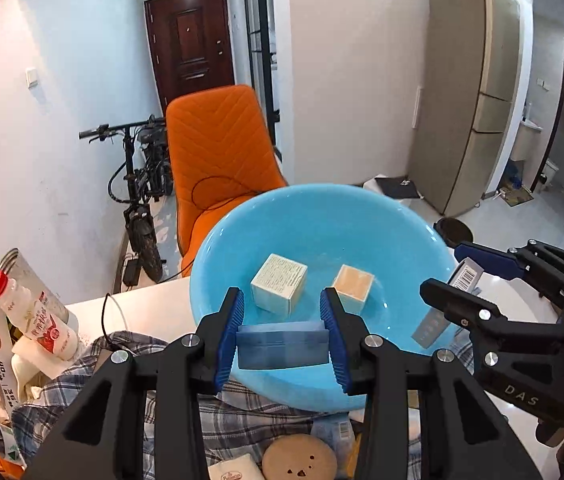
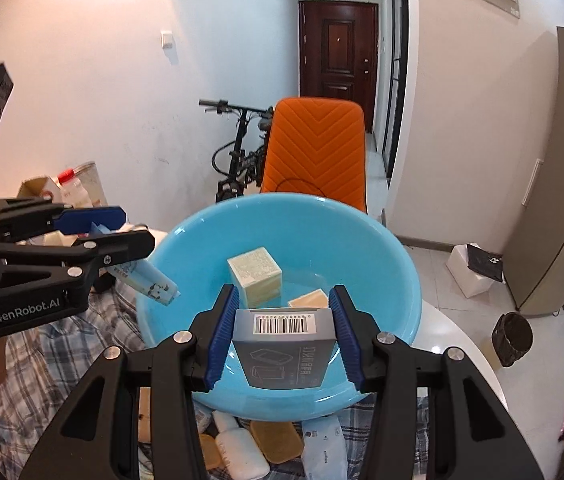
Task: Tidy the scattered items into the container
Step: 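Carry the tissue pack with the left tool while the right tool carries the grey box to the basin, then open both tools to drop the tissue pack and grey box into the basin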
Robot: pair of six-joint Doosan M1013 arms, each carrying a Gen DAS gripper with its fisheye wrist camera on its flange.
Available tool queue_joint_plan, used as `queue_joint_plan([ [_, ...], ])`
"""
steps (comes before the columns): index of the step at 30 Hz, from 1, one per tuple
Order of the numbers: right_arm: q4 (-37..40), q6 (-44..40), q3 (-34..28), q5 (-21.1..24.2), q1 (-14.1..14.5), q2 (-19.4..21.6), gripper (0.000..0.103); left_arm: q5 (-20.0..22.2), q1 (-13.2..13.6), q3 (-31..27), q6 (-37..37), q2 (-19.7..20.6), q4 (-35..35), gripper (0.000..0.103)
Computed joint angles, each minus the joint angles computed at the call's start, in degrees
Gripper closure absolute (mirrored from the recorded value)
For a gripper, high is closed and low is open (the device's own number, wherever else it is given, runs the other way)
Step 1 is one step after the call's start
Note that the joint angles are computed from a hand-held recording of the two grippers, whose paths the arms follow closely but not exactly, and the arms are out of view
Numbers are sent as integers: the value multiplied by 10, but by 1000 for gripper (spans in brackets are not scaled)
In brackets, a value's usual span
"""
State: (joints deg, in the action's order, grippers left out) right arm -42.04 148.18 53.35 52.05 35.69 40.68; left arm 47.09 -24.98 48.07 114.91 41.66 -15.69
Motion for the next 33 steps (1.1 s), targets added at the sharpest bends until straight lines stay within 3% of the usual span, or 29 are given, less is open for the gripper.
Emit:
queue_joint_plan([
  [9, 40, -36, -23, 30, -14, 20, 57, 38, -3, -46, -23, 33, 1, 61],
  [15, 42, -36, -22, 23, -14, 23, 55, 48, -3, -59, -40, 43, 12, 61],
  [16, 36, -33, -19, 19, -13, 22, 37, 50, -3, -60, -43, 44, 15, 61],
  [18, 21, -20, -20, 26, -11, 22, 13, 51, -4, -61, -51, 45, 20, 61],
  [19, 10, -9, -17, 24, -10, 21, 10, 45, -4, -58, -53, 43, 21, 61],
  [22, 12, -3, -9, 8, -11, 14, 10, 37, -4, -54, -56, 39, 20, 60],
  [25, 10, -13, -19, 19, -10, 17, 10, 31, -5, -51, -52, 35, 20, 50],
  [33, 7, -18, -28, 29, -6, 21, 10, 12, -11, -31, -40, 24, 45, 50],
])
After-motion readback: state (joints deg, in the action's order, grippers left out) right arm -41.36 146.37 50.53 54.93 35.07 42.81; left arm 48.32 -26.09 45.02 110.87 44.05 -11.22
